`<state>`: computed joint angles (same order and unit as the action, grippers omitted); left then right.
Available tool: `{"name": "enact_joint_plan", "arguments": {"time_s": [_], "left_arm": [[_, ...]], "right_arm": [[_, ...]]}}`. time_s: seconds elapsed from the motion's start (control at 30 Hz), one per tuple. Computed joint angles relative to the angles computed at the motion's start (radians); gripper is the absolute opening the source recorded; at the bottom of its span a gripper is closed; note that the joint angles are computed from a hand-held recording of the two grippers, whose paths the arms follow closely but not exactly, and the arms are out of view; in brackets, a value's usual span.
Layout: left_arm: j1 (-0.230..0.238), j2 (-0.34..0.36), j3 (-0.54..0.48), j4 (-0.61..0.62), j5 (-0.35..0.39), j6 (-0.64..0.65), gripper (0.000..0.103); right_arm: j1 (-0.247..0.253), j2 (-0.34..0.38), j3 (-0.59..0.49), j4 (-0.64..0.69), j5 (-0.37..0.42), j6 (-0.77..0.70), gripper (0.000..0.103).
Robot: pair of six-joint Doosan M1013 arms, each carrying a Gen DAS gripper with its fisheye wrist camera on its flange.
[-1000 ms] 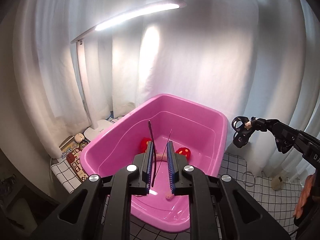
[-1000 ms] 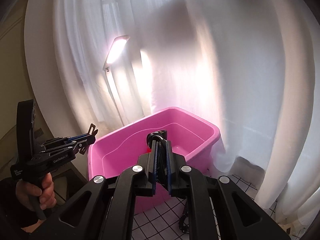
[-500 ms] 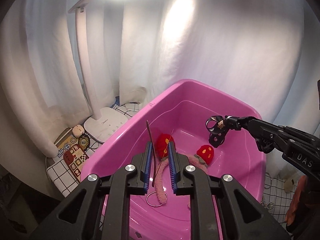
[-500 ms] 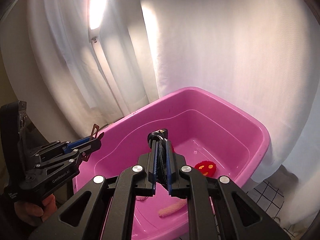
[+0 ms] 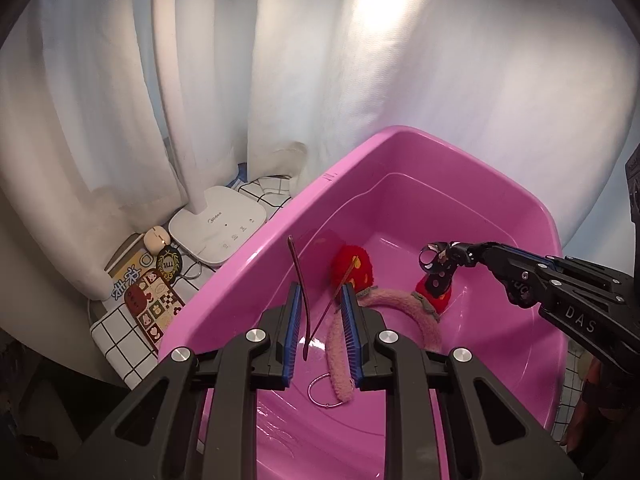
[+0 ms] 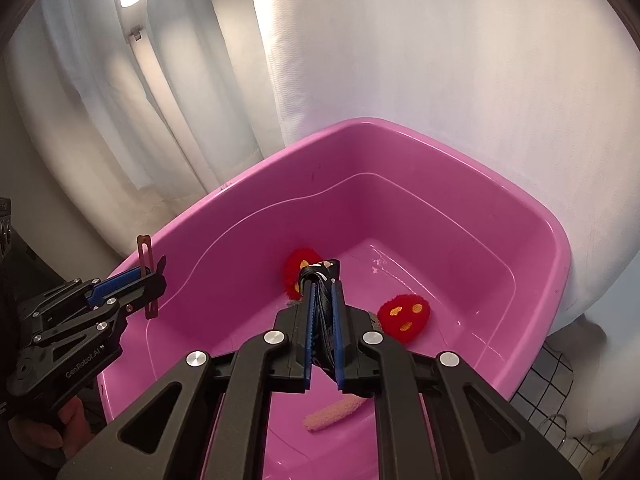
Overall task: Organize jewelry
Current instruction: 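Release the black clip into the tub while the left tool drops the pins there, then move both open tools back over the table toward the pearl claw clip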
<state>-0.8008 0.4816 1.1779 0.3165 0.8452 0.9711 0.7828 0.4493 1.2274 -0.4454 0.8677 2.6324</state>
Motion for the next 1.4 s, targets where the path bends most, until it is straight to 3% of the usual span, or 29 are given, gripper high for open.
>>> {"name": "enact_joint_plan", "arguments": {"time_s": [0.03,0.07,0.1,0.13,0.17,0.23,0.57,0.93,1.17,1.4], "left_arm": [[0.002,0.001,-0.002,-0.004,0.007,0.003,0.022],[0.003,0.002,-0.004,-0.009,0.011,0.006,0.023],[0.003,0.003,-0.006,-0.011,0.019,0.004,0.025],[0.005,0.003,-0.007,-0.018,0.023,0.004,0.039],[0.007,0.002,-0.007,-0.026,0.025,0.000,0.067],[0.008,-0.011,0.013,-0.014,-0.004,-0.025,0.086],[-0.001,-0.026,0.023,0.023,0.022,-0.049,0.089],[-0.050,-0.103,0.115,0.078,-0.112,-0.039,0.090],[-0.104,-0.118,0.125,-0.017,-0.182,0.063,0.092],[-0.184,-0.089,0.099,-0.069,-0.183,0.122,0.093]], "right_arm": [[0.000,0.002,-0.004,0.006,0.010,-0.001,0.010],[0.001,0.003,-0.007,0.004,0.027,0.006,0.022],[0.001,0.003,-0.009,-0.001,0.039,0.016,0.046],[-0.001,0.007,-0.016,-0.006,0.045,0.024,0.057],[0.001,0.005,-0.014,-0.021,0.047,0.037,0.066],[0.007,0.007,-0.022,-0.050,0.073,0.050,0.066],[0.028,-0.018,0.004,-0.111,0.069,0.123,0.066],[0.132,-0.131,0.162,-0.376,0.051,0.396,0.066],[0.211,-0.246,0.330,-0.469,0.159,0.633,0.066],[0.288,-0.356,0.483,-0.452,0.321,0.803,0.066]]}}
